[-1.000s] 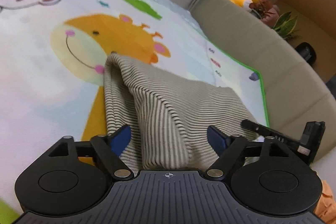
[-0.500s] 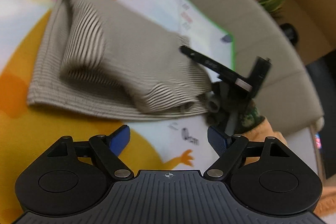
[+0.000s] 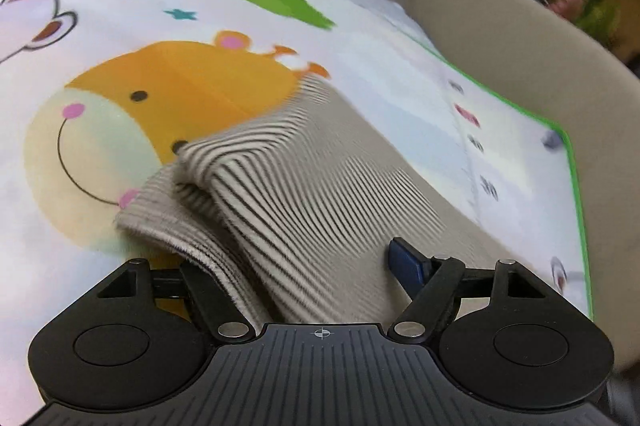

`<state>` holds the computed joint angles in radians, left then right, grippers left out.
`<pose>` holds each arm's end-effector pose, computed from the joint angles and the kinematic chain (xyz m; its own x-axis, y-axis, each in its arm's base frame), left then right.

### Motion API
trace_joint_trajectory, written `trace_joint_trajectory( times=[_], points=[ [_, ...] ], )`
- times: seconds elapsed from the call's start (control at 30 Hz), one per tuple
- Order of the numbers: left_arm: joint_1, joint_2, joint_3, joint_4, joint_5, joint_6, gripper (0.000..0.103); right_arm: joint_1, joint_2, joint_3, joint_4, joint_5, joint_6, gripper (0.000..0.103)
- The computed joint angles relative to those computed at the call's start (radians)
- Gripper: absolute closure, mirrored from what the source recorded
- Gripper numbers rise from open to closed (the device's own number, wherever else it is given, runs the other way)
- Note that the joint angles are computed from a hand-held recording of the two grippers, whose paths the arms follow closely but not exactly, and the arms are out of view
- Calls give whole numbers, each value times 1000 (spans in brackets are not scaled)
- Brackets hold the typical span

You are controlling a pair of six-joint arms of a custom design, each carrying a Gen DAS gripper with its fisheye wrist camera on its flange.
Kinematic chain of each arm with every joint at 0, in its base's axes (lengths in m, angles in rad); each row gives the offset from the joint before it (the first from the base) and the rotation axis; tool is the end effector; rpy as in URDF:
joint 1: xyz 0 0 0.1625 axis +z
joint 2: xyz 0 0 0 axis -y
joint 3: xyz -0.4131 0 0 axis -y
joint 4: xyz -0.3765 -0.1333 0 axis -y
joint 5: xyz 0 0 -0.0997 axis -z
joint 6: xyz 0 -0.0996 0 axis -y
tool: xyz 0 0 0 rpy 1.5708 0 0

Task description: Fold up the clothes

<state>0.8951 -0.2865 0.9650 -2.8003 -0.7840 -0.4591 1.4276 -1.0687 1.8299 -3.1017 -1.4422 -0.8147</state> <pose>-0.3483 -0.7604 0.0352 -0.9379 -0.1580 -0.3088 0.1308 0.6635 -0.7367 0.0573 -0.6263 0.2634 -0.7568 -0.4806 0.4431 -0.6531 0.5263 -0.5445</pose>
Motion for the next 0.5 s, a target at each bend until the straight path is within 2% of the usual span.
trace_joint_trajectory(
  times=[0.03, 0.1, 0.13, 0.23, 0.3, 0.43, 0.5],
  points=[
    [-4, 0, 5, -10, 8, 6, 23, 7, -19, 30, -8, 0, -50, 58],
    [-20, -10, 28, -18, 32, 15, 20, 11, -57, 51, 16, 28, -91, 58],
    [-31, -19, 49, -17, 48, 14, 15, 9, -76, 56, 13, 66, -87, 58],
    [-64, -59, 142, -60, 54, 1, 13, 7, -82, 18, -42, 129, -31, 57],
    [-87, -83, 208, -112, 44, -12, 12, 16, -28, -62, -7, 72, -17, 57],
    [-113, -94, 288, -193, -37, -42, 15, 36, 92, -247, 87, -58, 9, 57],
    [-114, -96, 312, -203, -114, -56, 16, 33, 139, -304, 152, -133, 23, 57]
  ],
)
